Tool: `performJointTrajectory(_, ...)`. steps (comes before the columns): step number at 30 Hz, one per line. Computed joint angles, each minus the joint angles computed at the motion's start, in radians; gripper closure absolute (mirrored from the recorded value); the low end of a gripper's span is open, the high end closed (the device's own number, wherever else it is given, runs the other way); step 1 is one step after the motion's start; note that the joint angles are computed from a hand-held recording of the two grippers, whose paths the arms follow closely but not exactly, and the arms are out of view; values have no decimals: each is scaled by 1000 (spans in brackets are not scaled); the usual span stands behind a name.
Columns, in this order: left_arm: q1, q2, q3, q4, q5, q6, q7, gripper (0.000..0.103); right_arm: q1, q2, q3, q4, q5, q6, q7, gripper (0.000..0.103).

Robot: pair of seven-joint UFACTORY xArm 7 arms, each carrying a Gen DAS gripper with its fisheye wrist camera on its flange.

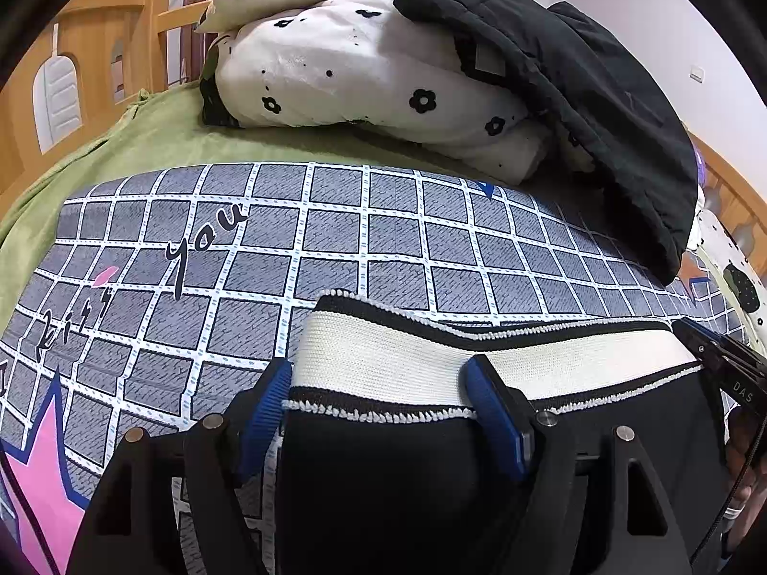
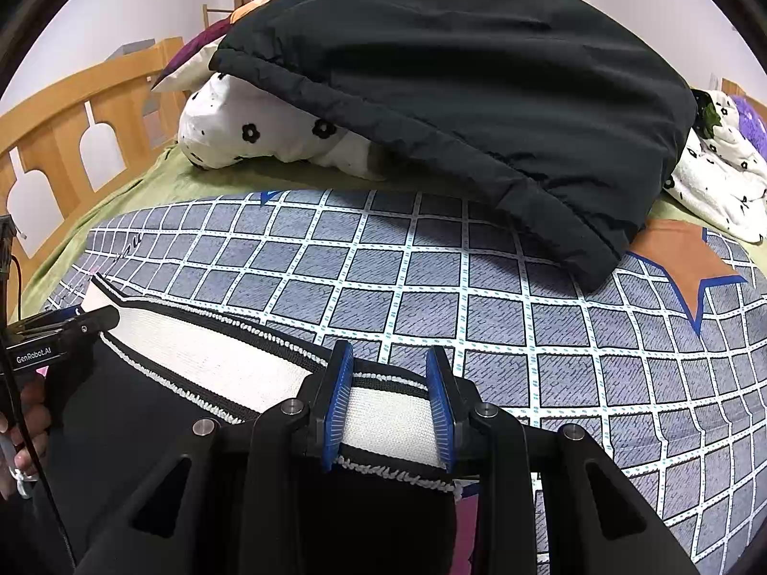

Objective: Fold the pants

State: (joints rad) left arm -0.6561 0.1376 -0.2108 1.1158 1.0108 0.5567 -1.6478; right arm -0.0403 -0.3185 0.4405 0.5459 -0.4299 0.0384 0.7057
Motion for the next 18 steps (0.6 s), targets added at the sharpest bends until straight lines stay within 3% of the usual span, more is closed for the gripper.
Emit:
performJointTrajectory(11,3,-9,-10,1,-52,1,56,29,21,2,-20,0,7,2,-14,72)
performJointTrajectory(14,16,-35,-21,-18,-137,-36,160,29,135,-6,-130,-11,67,17,-111,69)
performJointTrajectory(18,25,-110,-56,-92,-327,-41,297,29,369,-115,-333,-59,283,118,-290,67)
